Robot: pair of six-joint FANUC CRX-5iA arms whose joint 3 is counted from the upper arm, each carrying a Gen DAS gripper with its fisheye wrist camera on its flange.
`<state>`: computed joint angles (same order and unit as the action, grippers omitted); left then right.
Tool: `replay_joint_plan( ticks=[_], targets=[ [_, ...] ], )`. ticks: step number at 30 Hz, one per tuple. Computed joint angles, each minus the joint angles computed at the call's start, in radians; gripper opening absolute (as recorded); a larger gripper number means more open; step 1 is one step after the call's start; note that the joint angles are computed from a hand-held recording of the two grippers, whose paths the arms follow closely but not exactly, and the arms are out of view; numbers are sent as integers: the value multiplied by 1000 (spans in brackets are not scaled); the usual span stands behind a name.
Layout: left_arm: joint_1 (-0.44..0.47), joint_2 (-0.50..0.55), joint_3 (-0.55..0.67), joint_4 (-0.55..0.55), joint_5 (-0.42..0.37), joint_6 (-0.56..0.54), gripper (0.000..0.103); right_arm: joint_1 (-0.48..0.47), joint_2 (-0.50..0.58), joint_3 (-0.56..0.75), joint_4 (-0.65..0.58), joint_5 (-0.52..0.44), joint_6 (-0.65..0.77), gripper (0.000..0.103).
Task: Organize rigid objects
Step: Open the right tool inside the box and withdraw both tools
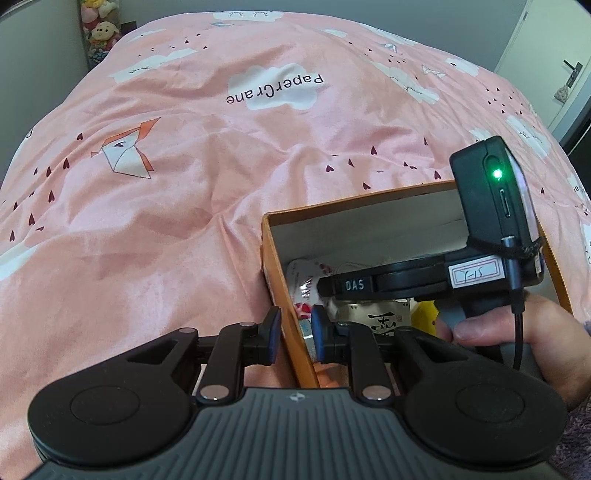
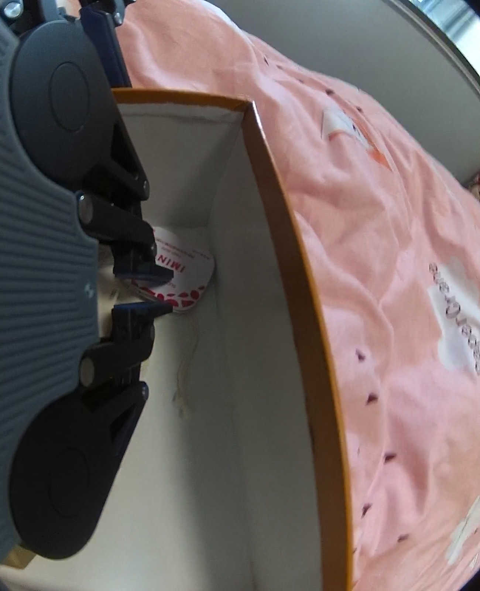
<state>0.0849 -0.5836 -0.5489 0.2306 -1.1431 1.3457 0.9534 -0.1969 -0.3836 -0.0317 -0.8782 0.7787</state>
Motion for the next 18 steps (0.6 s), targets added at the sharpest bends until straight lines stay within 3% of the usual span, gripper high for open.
replay_joint_plan(
  ticks=[7,14,18],
  targets=[
    [9,-24,-11,13,2,-6,23,-22,3,15,-48,4,51,8],
    [-16,-111,-25,32,17,-7,23,66,-109,-27,82,-40,3,14],
    [-52,-187,-32,34,24,15,23,177,-236,-105,252,-92,-114,14]
  ],
)
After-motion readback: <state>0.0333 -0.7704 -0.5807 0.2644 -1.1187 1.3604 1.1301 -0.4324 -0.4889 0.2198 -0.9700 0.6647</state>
